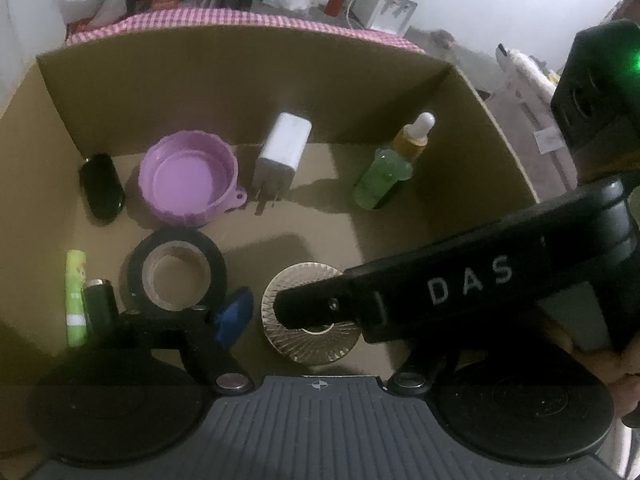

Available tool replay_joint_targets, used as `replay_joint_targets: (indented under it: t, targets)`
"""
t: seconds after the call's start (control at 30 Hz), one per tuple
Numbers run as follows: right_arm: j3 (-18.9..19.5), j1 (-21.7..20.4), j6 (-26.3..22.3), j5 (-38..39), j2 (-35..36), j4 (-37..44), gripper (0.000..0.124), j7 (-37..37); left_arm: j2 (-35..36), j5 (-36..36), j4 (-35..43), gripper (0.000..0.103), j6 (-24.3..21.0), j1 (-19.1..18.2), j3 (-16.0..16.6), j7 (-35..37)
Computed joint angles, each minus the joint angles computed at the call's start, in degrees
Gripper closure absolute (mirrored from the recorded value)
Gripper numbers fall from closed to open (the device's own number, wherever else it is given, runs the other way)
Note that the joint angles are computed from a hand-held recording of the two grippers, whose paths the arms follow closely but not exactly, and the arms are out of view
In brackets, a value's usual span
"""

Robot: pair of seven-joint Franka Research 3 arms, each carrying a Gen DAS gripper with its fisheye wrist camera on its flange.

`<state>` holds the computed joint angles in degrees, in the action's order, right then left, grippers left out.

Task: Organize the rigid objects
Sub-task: 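Open the right gripper to release the gold jar in the box, then move the right gripper to the white plastic jar and grasp it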

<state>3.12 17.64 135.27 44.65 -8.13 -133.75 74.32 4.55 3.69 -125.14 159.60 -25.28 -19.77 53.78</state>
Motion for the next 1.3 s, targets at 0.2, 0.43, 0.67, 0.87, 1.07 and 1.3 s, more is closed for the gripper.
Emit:
replay_joint_targets:
  t: [0.2, 0.43, 0.67, 0.87, 1.07, 1.3]
  targets:
    - [0.02, 0.78, 4.63, 2.49, -4.47, -3.07, 0.052, -1.34, -2.01, 5.11, -1.68, 0.023, 2.15, -0.84, 0.37, -4.28]
    - [0.53, 3.33, 14.84, 5.76, -15.00, -11.31, 0.031, -1.89, -6.42, 17.16, -4.58, 0.016, 4.52, -1.25, 0.15, -12.97]
    - [3.20, 6.37, 26.25, 1.64, -27.64, -20.88, 0.021, 3.79, -12.44, 30.53, -8.13, 0.010, 6.69, 0.40, -2.37, -22.13]
    - [7.51, 7.77, 33.34, -2.15, -36.24, -27.65, 0.021, 12.13, -17.51, 40.38, -11.02, 0.006, 7.92, 3.03, -5.55, -29.18]
    - [7.72, 12.61, 38.13, -0.91, -42.55, -33.59, 0.021, 20.49, -24.64, 42.97, -16.94, 0.004, 9.40, 4.31, -7.14, -30.99]
    - [9.55, 14.92, 39.81, -3.34, -46.32, -36.88, 0.021, 28.20, -34.67, 39.96, -25.05, 0.003, 10.27, 5.76, -8.29, -30.81]
